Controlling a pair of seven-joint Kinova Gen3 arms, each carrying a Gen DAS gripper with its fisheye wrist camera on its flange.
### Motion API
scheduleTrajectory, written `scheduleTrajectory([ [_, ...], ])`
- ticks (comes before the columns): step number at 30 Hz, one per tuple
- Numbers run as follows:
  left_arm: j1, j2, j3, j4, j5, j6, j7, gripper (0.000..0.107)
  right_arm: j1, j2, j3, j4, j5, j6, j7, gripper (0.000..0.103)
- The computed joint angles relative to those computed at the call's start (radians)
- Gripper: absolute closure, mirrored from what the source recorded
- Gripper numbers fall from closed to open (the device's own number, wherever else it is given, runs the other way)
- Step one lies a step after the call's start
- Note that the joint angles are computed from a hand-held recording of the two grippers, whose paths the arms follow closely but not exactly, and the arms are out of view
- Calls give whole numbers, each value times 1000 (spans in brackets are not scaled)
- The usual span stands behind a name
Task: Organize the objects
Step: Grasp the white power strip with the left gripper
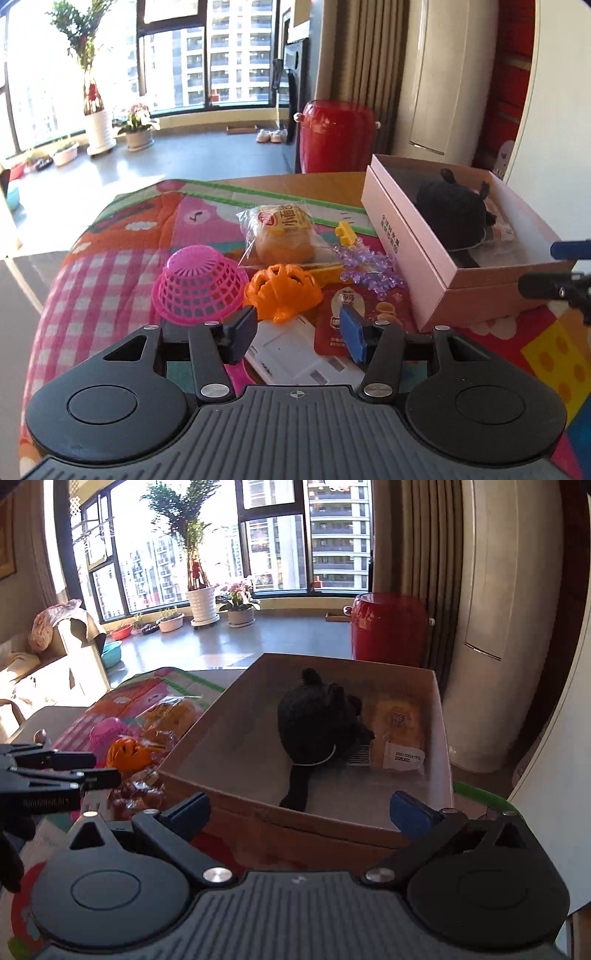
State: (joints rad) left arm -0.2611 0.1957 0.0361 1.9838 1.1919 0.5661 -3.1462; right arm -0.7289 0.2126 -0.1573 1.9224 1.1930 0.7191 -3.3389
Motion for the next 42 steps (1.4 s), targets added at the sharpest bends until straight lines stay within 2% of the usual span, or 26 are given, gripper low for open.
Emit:
scheduleTrajectory([
  [2, -30, -1, 2, -14, -5, 69, 41, 52, -9, -18, -15, 8, -27, 20, 49, 0],
  [4, -105, 14, 76, -53, -16, 151, 118, 52, 9, -23, -43, 3, -53, 38, 84, 0],
  [6, -170, 43, 155, -101, -19, 232, 199, 52, 63, -52, -108, 15, -37, 57, 55, 0],
  [8, -171, 55, 187, -132, -14, 265, 258, 52, 46, -85, -112, 40, 27, 95, -25, 0],
  [11, -51, 45, 138, -149, -18, 192, 280, 52, -83, -99, -7, 44, 70, 217, -141, 0],
  [13, 42, 48, 98, -159, -62, 123, 341, 52, -122, -77, 46, 13, 27, 282, -162, 0],
  [15, 120, 61, 48, -177, -124, 102, 412, 52, -86, -53, 53, -18, -38, 281, -144, 0],
  [16, 136, 66, 46, -181, -162, 86, 451, 52, -41, -47, 28, -18, -50, 257, -152, 0],
  [19, 133, 76, 60, -184, -248, 64, 518, 51, 98, -41, -55, -8, -42, 135, -161, 0],
  [21, 108, 66, 74, -164, -254, 51, 511, 48, 135, -28, -64, -19, -24, 65, -148, 0],
  [24, 78, 49, 75, -147, -257, 57, 506, 49, 95, 3, 18, -51, -21, -1, -117, 0],
  [26, 61, 42, 69, -145, -264, 81, 505, 49, 98, 11, 43, -56, -4, -63, -121, 0],
  [28, 81, 43, 22, -152, -263, 117, 514, 48, 126, 27, 16, -77, 1, -72, -110, 0],
  [30, 123, 45, -54, -151, -221, 158, 478, 47, 173, 49, -53, -98, 23, -38, -121, 0],
  [32, 97, 41, -66, -128, -142, 194, 396, 49, 148, 61, -61, -117, 13, 27, -125, 0],
  [35, -36, 15, -9, -96, -62, 254, 274, 48, 16, 63, 9, -115, 14, 149, -144, 0],
  [38, -138, -27, 30, -47, -12, 198, 152, 50, -123, 43, 59, -74, 42, 271, -182, 0],
  [40, -140, -26, -6, -40, -1, 159, 104, 51, -216, 33, 83, -49, 55, 352, -207, 0],
  [42, -102, -4, -77, -64, -31, 177, 120, 51, -253, 28, 64, -37, 61, 398, -195, 0],
])
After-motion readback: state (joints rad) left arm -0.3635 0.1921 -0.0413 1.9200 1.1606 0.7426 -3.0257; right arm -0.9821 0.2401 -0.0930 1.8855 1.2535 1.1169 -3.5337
